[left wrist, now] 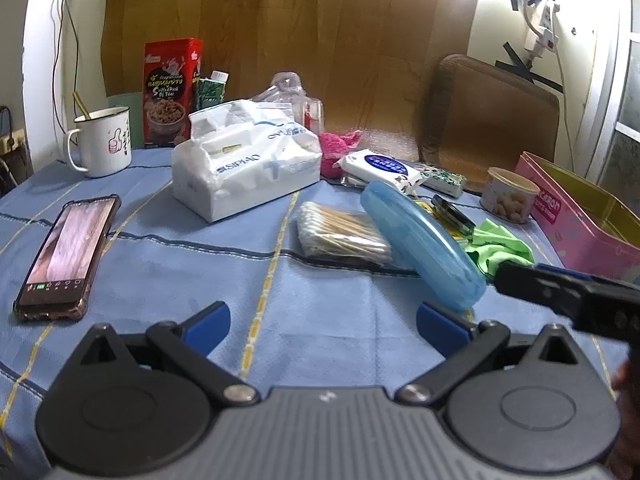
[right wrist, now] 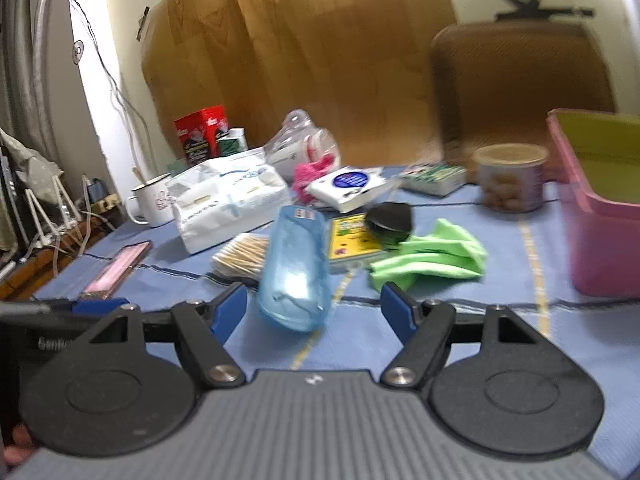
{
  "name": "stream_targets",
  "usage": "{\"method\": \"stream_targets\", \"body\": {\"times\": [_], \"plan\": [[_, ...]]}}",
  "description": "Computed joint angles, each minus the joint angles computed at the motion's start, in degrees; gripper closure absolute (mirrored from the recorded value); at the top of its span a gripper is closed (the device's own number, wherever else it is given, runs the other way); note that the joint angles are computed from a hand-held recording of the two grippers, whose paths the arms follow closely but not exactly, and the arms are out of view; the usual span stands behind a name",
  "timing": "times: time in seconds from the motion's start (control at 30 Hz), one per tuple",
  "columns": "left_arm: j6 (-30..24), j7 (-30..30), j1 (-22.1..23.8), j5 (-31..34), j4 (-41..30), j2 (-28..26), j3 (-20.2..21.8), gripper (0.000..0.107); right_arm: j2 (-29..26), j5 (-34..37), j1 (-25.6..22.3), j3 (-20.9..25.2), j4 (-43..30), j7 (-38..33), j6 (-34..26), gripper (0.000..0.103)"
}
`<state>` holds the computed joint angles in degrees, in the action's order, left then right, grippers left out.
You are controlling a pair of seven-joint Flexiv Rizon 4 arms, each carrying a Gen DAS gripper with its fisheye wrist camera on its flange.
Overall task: Organize soft objects
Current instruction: 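Reach the right gripper to the blue plastic case and close on it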
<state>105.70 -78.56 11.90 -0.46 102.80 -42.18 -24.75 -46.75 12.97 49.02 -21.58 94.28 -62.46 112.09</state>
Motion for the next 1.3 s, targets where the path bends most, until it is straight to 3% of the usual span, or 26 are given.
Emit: {"method": "stream_targets", "body": {"times": [0.2,0.4,0.43,0.5,0.57,0.63,0.8,0.9,1.0,1.07,1.13,1.2,1.23,1.3], "plan": [[-2.0,0.9,5.5,1.2,0.3,-0.8,-5.8,0.004,-1.6,-7.8,-9.7,10.3,-6.4,3.5,-4.1,0.027],[-6.2,4.2,13.2,0.3,0.6,-3.4,-15.4,0.004,-3.0,-15.1,-14.8,15.5,-9.5,6.3,-8.4,0.027],[-6.9,4.9,14.5,-0.1,0.7,-3.9,-17.2,0.004,-3.2,-16.5,-16.1,17.0,-9.9,6.6,-9.2,0.029],[-8.2,6.3,16.7,-1.0,0.8,-4.9,-20.3,0.004,-3.2,-17.5,-16.8,17.8,-9.8,6.0,-9.5,0.047],[-9.5,7.5,17.5,-2.2,0.4,-5.3,-21.7,0.004,-2.5,-21.3,-18.9,20.4,-8.7,5.8,-9.7,0.047],[-10.9,9.2,17.8,-3.3,-0.2,-5.5,-22.6,0.004,-0.8,-22.9,-17.3,18.2,-5.4,4.1,-8.9,0.047],[-18.5,14.4,18.2,-7.3,-1.8,-7.2,-26.3,0.004,3.0,-19.4,-1.5,-0.8,6.7,-3.7,-5.0,0.047],[-25.1,17.3,16.9,-10.1,-3.9,-8.3,-27.4,0.004,3.3,-14.3,4.5,-6.6,11.1,-7.0,-2.7,0.047],[-30.1,19.6,14.2,-12.2,-6.3,-8.4,-26.4,0.004,3.1,-10.4,5.3,-6.5,11.5,-8.2,-1.7,0.046],[-32.4,19.7,11.5,-13.6,-8.1,-8.1,-24.1,0.009,3.0,-9.0,3.5,-3.8,10.7,-8.5,-1.8,0.046],[-32.1,20.1,9.5,-14.9,-9.2,-8.2,-22.7,0.012,2.5,-7.3,2.6,-2.5,10.1,-9.1,-0.3,0.046],[-32.6,20.7,8.1,-16.1,-9.8,-7.9,-21.6,0.029,1.9,-6.2,2.3,-1.7,9.3,-10.5,0.4,0.047],[-33.2,20.5,7.4,-16.9,-10.0,-7.4,-20.8,0.029,1.7,-6.8,2.1,-1.6,9.4,-9.6,1.7,0.047],[-33.2,21.6,7.2,-18.5,-9.7,-6.6,-21.1,0.028,0.5,-1.4,5.6,-4.7,9.1,-12.7,3.0,0.047]]}}
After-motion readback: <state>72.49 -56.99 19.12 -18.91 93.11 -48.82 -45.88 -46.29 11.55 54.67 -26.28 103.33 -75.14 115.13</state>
